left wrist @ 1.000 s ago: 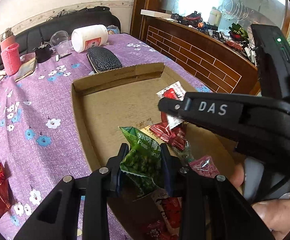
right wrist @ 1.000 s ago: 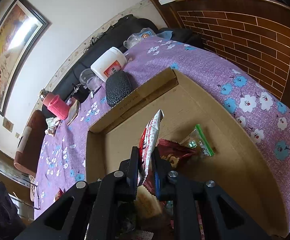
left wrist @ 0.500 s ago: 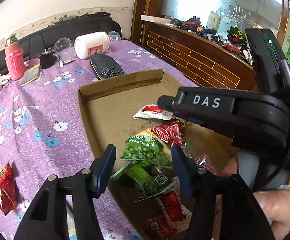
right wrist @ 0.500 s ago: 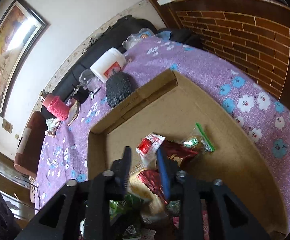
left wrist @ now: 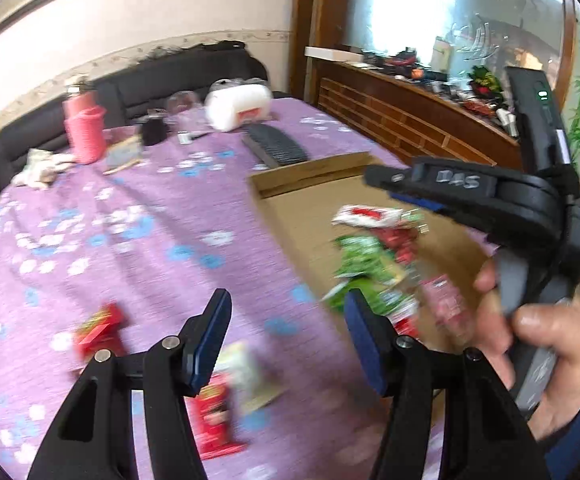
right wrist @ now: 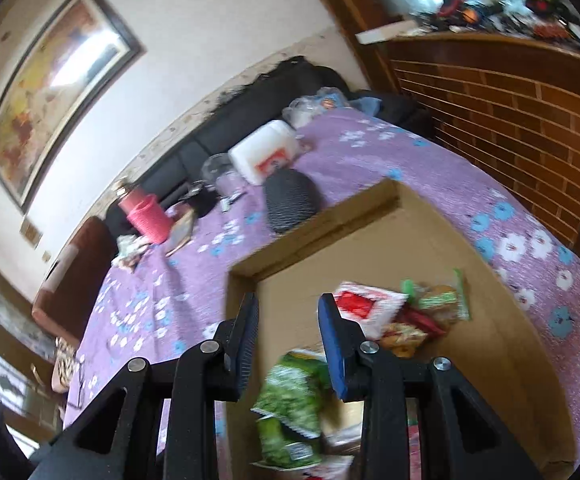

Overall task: Organize snacks
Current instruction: 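Open both grippers to release the snacks and withdraw from the tray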

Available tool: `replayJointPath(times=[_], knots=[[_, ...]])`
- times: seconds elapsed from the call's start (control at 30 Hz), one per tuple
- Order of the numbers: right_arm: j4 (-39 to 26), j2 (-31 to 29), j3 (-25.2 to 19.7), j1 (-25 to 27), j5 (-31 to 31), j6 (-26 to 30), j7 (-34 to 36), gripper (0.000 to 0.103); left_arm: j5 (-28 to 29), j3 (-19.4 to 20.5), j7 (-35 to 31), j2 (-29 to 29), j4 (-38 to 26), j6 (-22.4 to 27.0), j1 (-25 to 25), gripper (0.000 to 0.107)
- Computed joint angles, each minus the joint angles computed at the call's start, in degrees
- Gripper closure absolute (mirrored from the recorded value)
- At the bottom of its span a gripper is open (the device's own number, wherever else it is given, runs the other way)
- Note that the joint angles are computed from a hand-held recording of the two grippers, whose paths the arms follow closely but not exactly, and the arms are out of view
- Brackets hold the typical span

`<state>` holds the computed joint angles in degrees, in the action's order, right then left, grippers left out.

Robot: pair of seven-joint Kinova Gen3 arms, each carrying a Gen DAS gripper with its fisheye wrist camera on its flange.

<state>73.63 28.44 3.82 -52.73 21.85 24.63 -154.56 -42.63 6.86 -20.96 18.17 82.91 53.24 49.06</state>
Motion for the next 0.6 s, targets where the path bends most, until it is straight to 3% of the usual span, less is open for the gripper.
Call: replayJointPath(times=[0.17,0.23,0.37,0.43,0.6], knots=[[-0.68,0.73,-5.83,2.79,-2.99,-3.42,8.5,0.07,-2.7,0.14,4.62,-6.98,9.08,2.21,-1.38,0.048],[-1.85,1.57,-7.4,3.38,-4.94,-3.09,12.08,0.07,-2.49,0.5,6.14,-9.58,13.16,0.88,-3.74,0.042],[-3.92,2.81,-6.58,1.71,-6.57,-1.35,15.84,0.07,1.24,0.56,7.29,-13.34,20.06,-5.68,-10.33,0.042],[-4.95,3.45,-7.28,1.62,-7.52,-0.79,18.06,0.07,2.26,1.03,7.27,-13.69,21.87,-8.88,-12.95,0.042],[-7.28,4.92,-9.78,1.85,-10.29,0.15,24.13,0.07,3.85,3.28,4.46,-11.44,21.97,-10.63,-16.52,0.042]])
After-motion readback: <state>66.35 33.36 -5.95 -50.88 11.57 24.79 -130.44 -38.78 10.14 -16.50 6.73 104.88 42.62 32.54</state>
